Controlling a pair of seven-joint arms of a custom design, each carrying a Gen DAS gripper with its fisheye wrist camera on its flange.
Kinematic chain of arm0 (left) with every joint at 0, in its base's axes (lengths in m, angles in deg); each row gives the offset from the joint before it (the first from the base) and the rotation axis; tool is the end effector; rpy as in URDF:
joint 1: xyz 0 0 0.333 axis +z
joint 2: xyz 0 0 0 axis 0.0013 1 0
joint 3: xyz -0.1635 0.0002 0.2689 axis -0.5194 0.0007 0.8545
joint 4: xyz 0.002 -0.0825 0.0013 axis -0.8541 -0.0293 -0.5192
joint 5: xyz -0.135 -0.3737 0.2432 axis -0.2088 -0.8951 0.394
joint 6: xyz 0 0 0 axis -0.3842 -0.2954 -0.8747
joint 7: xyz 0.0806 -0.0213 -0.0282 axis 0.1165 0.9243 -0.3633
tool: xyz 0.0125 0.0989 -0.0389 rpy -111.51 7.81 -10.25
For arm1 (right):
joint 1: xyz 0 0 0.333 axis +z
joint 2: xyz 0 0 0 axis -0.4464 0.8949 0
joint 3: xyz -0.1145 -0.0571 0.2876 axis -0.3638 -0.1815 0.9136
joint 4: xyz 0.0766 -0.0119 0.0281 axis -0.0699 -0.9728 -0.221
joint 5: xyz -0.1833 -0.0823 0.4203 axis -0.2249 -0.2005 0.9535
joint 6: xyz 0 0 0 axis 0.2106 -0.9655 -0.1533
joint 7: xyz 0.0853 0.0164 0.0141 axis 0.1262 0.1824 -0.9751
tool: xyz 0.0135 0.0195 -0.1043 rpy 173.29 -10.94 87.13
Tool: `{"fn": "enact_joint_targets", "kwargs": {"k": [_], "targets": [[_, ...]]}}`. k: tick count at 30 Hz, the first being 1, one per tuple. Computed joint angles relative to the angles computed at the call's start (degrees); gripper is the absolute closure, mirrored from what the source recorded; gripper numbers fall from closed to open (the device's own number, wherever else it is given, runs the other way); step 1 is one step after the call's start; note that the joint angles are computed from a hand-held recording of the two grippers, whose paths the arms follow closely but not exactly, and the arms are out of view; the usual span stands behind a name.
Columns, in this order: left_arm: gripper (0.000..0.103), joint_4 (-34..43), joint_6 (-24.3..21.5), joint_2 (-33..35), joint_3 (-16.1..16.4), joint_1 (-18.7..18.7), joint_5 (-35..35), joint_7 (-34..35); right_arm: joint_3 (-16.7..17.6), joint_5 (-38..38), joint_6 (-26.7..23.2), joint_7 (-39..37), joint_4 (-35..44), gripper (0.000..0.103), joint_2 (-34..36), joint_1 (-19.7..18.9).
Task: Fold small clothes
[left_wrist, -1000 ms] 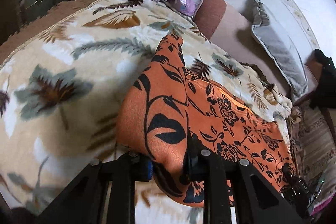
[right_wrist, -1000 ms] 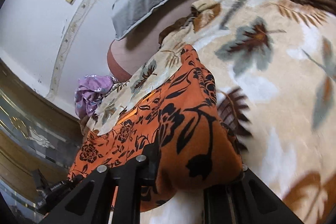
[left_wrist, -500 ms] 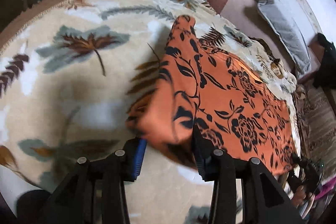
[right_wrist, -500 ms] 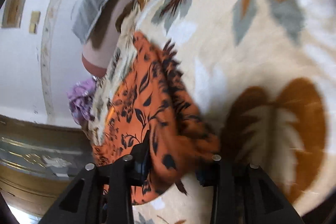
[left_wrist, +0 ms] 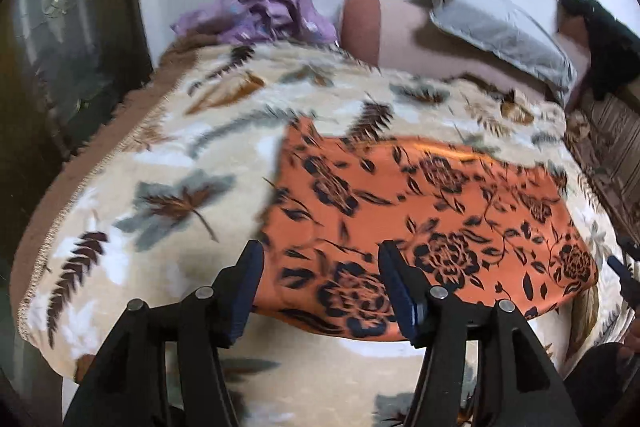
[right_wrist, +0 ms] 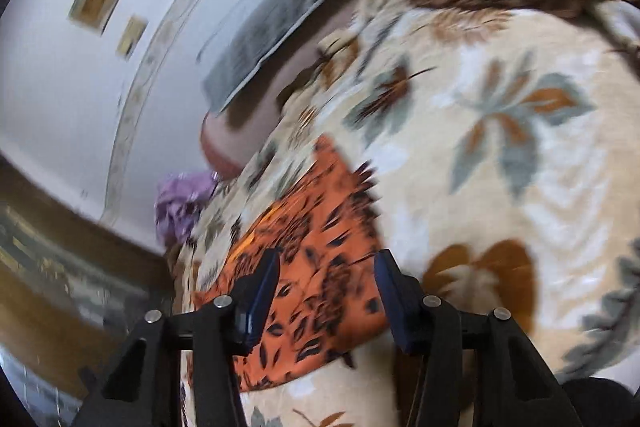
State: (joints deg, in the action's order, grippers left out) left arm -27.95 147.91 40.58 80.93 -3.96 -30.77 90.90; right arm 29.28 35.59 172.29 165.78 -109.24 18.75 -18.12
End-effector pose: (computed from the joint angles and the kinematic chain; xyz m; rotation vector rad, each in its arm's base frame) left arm 0.7212 -0.1385 0.6035 -1.7549 1.8770 -0.7391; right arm 0.6401 0.0041 0.5423 -0.8605 1.9156 -0.1442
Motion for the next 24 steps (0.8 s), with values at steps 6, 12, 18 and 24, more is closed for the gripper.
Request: {"fn": "enact_joint_targets", "kwargs": {"k": [6,12,18,24], "targets": [[0.038,6.67,-10.81,7.11,1.32,-1.97,5.23,-5.53,0.78,-19.04,-13.31,17.16,4.88,0.053,6.34,-3.01],[0.038,5.76,-10.76,6.43,0.67,-0.61,2.78,-3.17,1.72,-23.63,-12.7,19.2,7.14,0.063,6.99,-4.26],[0.032,8.41,-5.31,7.57,0.82,-1.66,5.25,-1.2,2.31,-25.29,-13.41,17.06,20.28,0.062,16.15,-4.94],[0.032,20.89,-18.31,17.83,3.28,-4.04,9.94,-6.5,2.99,-30.36,-24.58,23.24,41.87,0.062,33.15,-7.39]]}}
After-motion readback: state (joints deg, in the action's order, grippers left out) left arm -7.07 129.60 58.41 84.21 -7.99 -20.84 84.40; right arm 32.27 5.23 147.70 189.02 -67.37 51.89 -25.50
